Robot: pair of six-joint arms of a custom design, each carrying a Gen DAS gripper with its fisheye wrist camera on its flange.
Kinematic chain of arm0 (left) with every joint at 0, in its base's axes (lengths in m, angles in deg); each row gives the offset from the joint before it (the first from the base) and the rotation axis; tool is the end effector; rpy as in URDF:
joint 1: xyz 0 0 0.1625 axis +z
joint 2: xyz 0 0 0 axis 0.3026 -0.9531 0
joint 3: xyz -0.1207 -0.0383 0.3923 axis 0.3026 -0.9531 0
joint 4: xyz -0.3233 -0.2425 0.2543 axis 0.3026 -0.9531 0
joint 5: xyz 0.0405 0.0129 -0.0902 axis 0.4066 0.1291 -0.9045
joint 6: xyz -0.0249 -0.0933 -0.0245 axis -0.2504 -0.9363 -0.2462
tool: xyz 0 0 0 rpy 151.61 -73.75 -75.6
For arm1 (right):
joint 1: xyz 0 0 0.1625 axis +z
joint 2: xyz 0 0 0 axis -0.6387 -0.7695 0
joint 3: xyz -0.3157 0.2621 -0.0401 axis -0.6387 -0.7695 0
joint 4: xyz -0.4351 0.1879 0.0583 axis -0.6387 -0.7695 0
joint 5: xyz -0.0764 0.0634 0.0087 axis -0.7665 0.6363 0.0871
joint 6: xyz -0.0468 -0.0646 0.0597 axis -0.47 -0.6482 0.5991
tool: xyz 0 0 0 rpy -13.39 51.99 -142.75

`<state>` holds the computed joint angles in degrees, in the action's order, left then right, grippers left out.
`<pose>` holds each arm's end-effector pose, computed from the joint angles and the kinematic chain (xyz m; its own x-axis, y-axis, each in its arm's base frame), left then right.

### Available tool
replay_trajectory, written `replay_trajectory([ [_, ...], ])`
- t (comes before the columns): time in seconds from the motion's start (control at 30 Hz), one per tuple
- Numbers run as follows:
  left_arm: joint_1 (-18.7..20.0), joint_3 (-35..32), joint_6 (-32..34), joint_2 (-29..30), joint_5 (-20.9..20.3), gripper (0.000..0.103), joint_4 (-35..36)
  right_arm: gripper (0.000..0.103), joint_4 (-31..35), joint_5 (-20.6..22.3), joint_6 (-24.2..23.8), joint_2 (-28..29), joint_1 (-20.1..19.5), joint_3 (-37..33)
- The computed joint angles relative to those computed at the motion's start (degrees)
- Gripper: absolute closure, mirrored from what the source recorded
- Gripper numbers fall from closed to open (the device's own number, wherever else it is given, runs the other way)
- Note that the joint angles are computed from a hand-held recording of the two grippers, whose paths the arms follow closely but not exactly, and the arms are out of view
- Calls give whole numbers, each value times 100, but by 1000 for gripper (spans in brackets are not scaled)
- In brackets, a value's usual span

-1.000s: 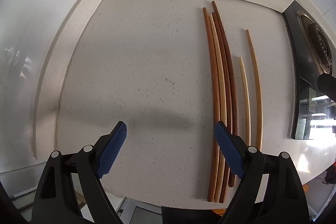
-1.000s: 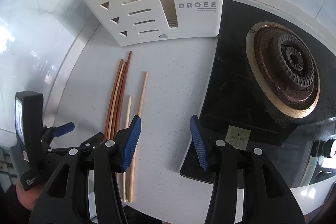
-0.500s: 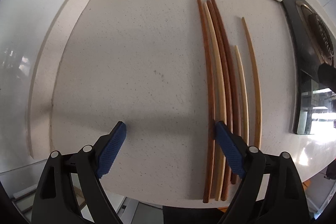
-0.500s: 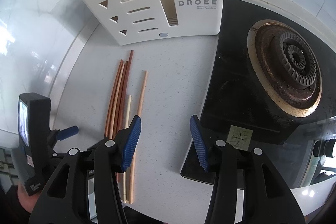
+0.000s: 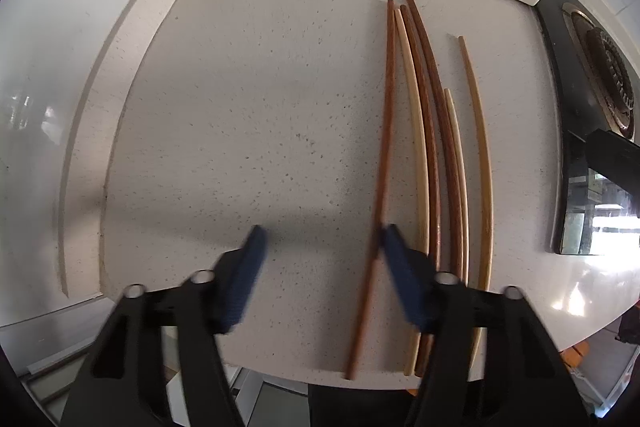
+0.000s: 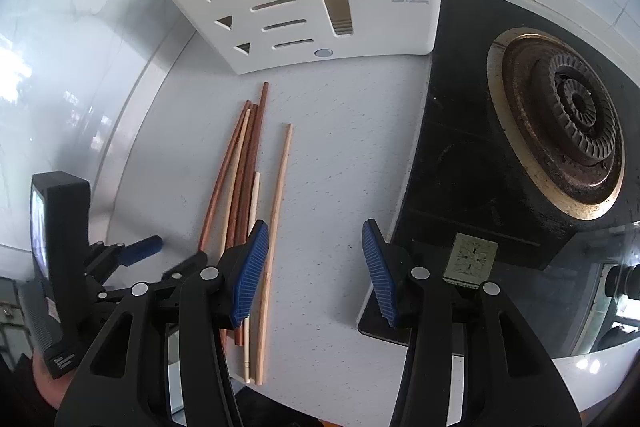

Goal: Organize utensils
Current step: 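Grasp a reddish chopstick with the left tool while the right tool grasps a pale one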

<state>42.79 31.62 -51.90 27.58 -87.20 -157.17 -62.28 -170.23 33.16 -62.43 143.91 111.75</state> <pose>-0.2158 -0.7740 0.1496 -0.5118 0.6731 -0.5338 0.5600 0.7326 0.3869 0.2308 -0.6464 0.1625 -0.7756 0.4719 0.4192 0.1652 0.7927 -0.5867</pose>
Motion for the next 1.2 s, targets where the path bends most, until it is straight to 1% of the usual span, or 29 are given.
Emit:
replay_trajectory([
  [0.07,-8,-40,39,15,-3,64,48,54,16,1,11,9,-2,-21],
  [0.1,-11,-69,50,28,5,66,81,54,29,5,27,4,-2,-19],
  [0.13,-11,-92,52,37,14,75,111,54,50,21,63,5,-5,-32],
  [0.17,-7,-114,64,45,33,87,155,54,67,33,83,5,-6,-42],
  [0.2,-11,-170,58,68,40,93,238,54,90,33,99,6,-7,-54],
  [0.27,18,-311,-63,117,-84,96,348,54,146,17,107,16,-6,-88],
  [0.43,27,-395,-132,141,-172,97,406,54,557,0,200,110,-23,-270],
  [0.5,48,-470,-169,172,-238,97,421,54,786,199,336,112,-88,-330],
  [0.57,81,-577,-130,196,-256,97,474,54,1084,489,557,122,-188,-427],
  [0.7,100,-642,-124,217,-297,97,455,54,1525,711,823,203,-288,-625],
  [0.73,213,-516,21,77,-280,97,377,54,1635,754,870,241,-312,-692],
  [0.8,228,-493,43,46,-288,97,352,54,1815,829,984,304,-333,-802],
  [0.83,217,-289,27,-53,-293,97,246,54,1900,903,1028,336,-352,-859],
  [0.9,236,-284,5,-79,-316,97,256,54,2012,1011,1067,382,-371,-933],
  [1.0,276,-222,-28,-132,-343,97,231,54,2415,1058,1187,560,-382,-1221],
  [1.1,302,-182,10,-184,-348,97,183,54,2804,961,1304,746,-354,-1507],
  [1.2,315,-96,7,-211,-356,97,97,54,2993,979,1334,889,-337,-1705],
])
